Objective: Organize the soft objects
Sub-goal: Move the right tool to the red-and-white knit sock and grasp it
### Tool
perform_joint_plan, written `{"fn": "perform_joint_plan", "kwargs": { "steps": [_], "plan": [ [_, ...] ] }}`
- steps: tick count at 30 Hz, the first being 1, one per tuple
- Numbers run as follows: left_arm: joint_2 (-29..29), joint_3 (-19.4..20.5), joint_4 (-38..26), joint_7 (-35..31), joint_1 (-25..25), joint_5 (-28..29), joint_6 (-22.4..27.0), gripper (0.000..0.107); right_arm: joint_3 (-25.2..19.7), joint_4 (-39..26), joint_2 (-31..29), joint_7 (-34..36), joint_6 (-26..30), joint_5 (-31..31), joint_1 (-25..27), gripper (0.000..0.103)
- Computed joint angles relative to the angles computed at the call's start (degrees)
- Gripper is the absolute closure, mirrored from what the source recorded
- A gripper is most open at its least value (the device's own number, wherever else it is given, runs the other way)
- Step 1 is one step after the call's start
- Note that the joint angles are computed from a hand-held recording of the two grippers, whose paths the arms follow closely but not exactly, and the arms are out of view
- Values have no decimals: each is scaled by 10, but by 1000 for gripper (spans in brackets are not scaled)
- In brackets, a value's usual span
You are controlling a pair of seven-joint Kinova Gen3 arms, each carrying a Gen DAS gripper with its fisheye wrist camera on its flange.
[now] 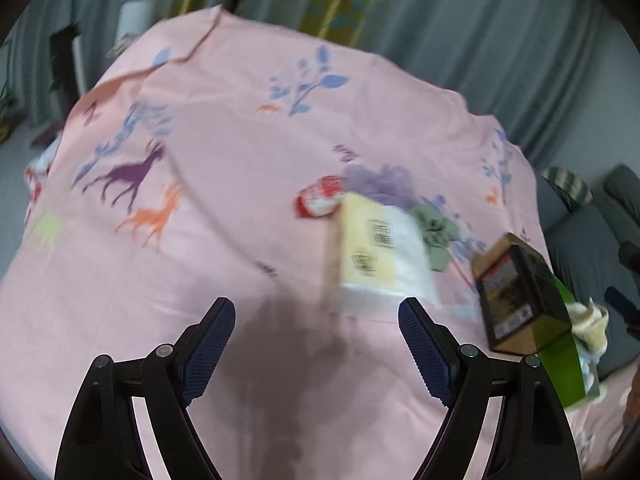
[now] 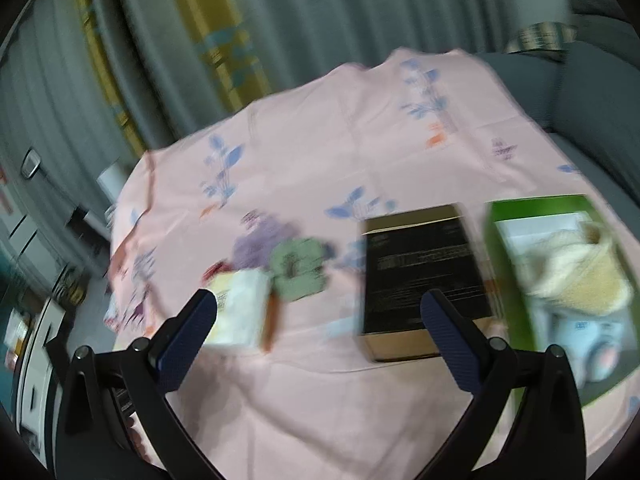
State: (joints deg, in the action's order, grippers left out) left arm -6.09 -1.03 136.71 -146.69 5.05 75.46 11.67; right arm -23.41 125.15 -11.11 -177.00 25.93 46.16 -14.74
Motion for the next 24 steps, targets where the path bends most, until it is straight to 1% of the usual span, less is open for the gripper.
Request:
{"fn": "perform_joint_plan", "kwargs": {
  "steps": [1,2,4,5,6,7,8,10,12,13,15,16,17,18,19,22,23,24],
  "plan": [
    [4,-2,1,3,-4,-3,-5,23,-3,-14,18,23,-4,-19,0,1],
    [4,-2,2,6,-5,-4,-14,23,-16,-32,39,47,-8,-36,8,2],
    [8,-7,3,6,-8,0,-19,23,-60,-81,90,93,-1,-64,35,3],
    [11,-8,2,14,-9,-5,-21,23,-70,-108,116,117,13,-80,38,3],
    [15,-8,0,32,-15,-19,-19,23,-73,-134,143,140,22,-86,31,7],
    [17,-10,-2,51,-21,-40,-12,23,-66,-161,169,163,32,-91,14,10],
    [21,-15,-5,62,-25,-53,-3,23,-47,-188,195,186,45,-105,-9,17],
    [22,-16,-8,84,-32,-79,2,23,0,-241,244,233,59,-138,-59,21],
    [21,-9,-9,121,-38,-118,-9,23,50,-294,297,280,63,-172,-105,37],
    [21,-8,-8,127,-42,-124,-12,23,76,-320,321,303,72,-188,-128,40],
    [23,-33,-10,115,-39,-109,5,23,129,-373,369,350,92,-220,-171,42],
    [26,-47,-11,95,-41,-88,22,23,147,-400,391,368,104,-228,-186,42],
    [29,-55,-13,71,-51,-69,44,23,153,-426,409,376,126,-228,-192,42],
    [31,-58,-14,56,-63,-59,61,23,150,-453,429,377,144,-219,-193,42],
    [32,-57,-14,50,-74,-55,69,23,135,-480,449,379,165,-202,-187,42],
    [30,-42,-15,56,-93,-65,62,23,76,-558,504,381,235,-175,-154,42],
    [30,-39,-16,61,-96,-74,60,23,61,-579,519,378,259,-156,-151,45],
    [30,-38,-17,64,-100,-77,60,23,55,-598,530,382,282,-143,-154,52]
  ]
}}
